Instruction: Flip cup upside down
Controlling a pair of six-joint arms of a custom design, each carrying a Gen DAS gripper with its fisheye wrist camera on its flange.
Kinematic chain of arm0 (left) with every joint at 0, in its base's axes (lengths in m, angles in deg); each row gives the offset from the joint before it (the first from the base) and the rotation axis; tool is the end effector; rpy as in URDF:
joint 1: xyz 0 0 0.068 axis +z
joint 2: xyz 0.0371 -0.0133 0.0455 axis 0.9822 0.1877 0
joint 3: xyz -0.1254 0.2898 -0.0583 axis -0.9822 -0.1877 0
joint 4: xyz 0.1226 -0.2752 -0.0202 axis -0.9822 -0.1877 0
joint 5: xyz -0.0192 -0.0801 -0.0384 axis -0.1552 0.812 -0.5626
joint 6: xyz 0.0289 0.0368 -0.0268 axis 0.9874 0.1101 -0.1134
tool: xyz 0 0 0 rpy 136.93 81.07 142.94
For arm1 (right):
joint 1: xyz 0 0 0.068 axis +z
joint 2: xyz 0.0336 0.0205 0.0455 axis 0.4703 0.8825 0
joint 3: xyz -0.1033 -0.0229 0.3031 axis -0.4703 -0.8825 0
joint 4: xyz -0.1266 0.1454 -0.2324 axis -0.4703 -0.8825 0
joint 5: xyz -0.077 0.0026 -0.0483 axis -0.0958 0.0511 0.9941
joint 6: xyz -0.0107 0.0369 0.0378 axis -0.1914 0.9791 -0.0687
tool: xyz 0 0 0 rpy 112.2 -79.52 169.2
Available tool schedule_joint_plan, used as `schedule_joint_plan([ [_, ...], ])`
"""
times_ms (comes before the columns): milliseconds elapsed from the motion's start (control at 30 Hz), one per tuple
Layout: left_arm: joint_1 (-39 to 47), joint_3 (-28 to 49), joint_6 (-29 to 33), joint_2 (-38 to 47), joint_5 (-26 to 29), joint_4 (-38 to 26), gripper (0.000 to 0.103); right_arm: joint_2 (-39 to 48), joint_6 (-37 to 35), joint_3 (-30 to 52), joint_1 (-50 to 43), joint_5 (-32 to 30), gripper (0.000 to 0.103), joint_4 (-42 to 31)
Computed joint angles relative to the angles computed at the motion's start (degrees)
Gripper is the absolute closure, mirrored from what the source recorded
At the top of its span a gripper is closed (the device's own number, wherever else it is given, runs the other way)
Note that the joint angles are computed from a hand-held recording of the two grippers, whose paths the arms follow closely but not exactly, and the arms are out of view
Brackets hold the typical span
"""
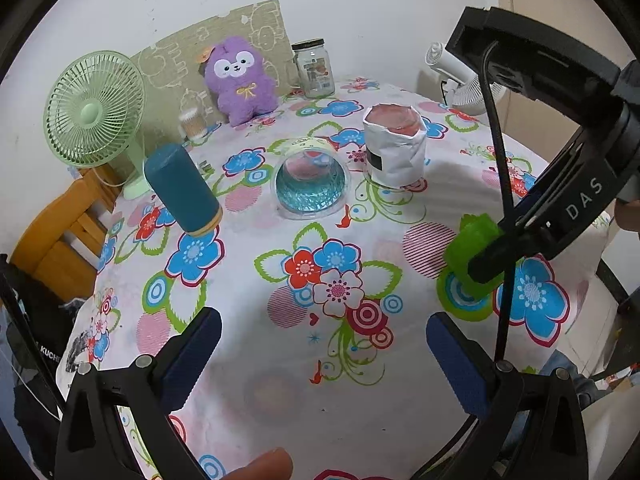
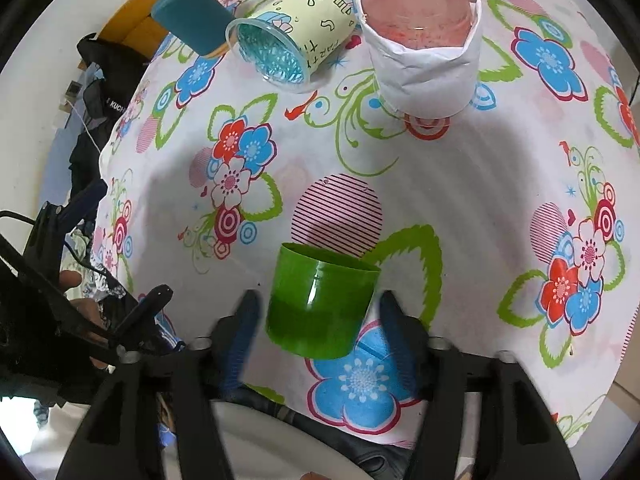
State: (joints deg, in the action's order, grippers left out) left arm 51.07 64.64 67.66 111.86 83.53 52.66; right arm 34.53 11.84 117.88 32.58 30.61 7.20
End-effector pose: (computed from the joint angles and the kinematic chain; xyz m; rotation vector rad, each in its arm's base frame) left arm 0.2951 -0.1586 0.1079 0.9756 2.2491 -0.1061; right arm 0.3462 0.0396 0.0963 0.0322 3.0108 0.5489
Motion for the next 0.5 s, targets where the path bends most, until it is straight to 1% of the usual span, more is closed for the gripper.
schedule_joint_plan([
  [100,0.34,0.23,-0.14,0.02,0.59,-0.52,0.0,-0.84,-0.7,-0.13,-0.5,-1.4,0.018,-0.4],
  [233,1.04,1.1,-0.78,-0.53,2.29,-2.5,0.0,-3.12,-3.36,-0.39,-2.8,-7.04,0.017,-2.43],
  [333,1.74,1.59,-1.81,-1.93,3.96,-3.87,0.0,-7.02,-6.87,-2.03,-5.36,-10.5,0.015,-3.73],
  [400,2.34,1.94,-2.98,-3.06,5.63,-4.93,0.0,-10.03,-9.24,-3.93,-7.33,-11.37,0.012,-4.04],
  [500,2.97,2.51,-5.28,-4.32,8.0,-6.23,0.0,-13.85,-13.72,-7.02,-10.88,-11.56,0.012,-4.9],
])
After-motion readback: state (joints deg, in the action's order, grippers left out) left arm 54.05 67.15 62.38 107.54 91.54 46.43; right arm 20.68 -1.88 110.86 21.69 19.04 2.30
